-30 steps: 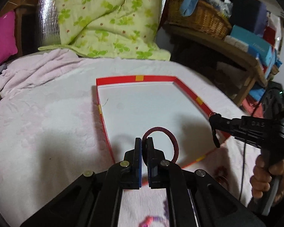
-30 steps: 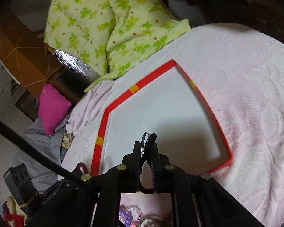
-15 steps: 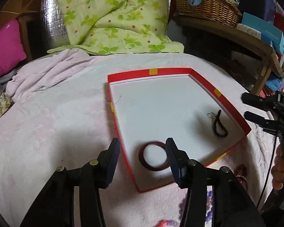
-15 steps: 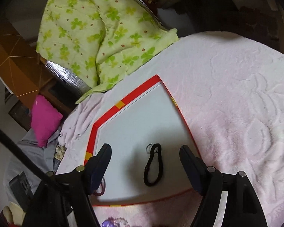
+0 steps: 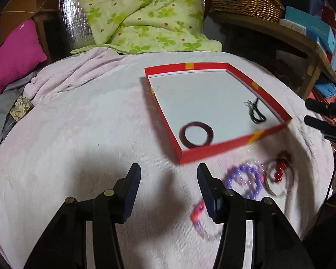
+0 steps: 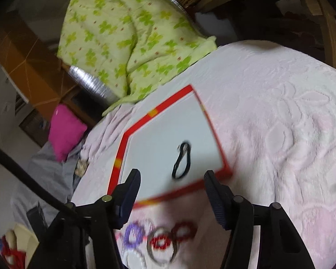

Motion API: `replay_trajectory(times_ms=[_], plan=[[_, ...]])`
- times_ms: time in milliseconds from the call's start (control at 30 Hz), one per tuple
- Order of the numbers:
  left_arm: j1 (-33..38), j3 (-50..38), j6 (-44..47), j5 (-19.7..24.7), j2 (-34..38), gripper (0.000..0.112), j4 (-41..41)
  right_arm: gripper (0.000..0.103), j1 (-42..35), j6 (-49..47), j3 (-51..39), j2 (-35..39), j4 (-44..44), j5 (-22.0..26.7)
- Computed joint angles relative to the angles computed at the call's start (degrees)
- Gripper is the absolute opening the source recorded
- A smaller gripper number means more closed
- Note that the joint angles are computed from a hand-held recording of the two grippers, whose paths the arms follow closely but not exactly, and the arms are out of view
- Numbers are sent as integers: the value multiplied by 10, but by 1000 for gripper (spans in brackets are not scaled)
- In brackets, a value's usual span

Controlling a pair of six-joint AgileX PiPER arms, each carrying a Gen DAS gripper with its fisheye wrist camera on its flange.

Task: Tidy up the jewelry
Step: 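Grasp the silver bangle with the right gripper while the left approaches the purple bracelet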

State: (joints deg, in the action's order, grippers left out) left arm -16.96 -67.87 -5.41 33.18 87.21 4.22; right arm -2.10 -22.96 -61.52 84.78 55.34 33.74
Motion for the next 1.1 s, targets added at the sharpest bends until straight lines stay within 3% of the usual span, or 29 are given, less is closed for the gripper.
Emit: replay_trajectory(times_ms=[233, 333, 433, 600, 833, 967, 1033, 1100], plan=[[-9, 33, 53, 1, -25, 57, -13, 62, 7, -32, 41, -31, -2, 75], [-16, 34, 50, 2, -22, 61, 12, 64, 51, 3, 30, -32, -78, 65], [-10, 28, 51, 8, -14, 62, 22, 74, 99, 51, 13, -25, -168, 54], [-1, 21, 55, 19, -4, 62, 24, 74, 185, 162, -5, -4, -354, 42], [-6, 24, 89, 15, -6, 62, 2, 79, 258, 272, -28, 29, -509, 43], [-3, 25, 124, 15, -8, 63, -33, 78, 275, 310, -22, 32, -569, 38], [1, 23, 155, 16, -8, 64, -67, 63, 270, 318, -13, 26, -579, 30], [0, 20, 175, 16, -8, 67, -91, 63, 255, 303, -4, 18, -567, 23]])
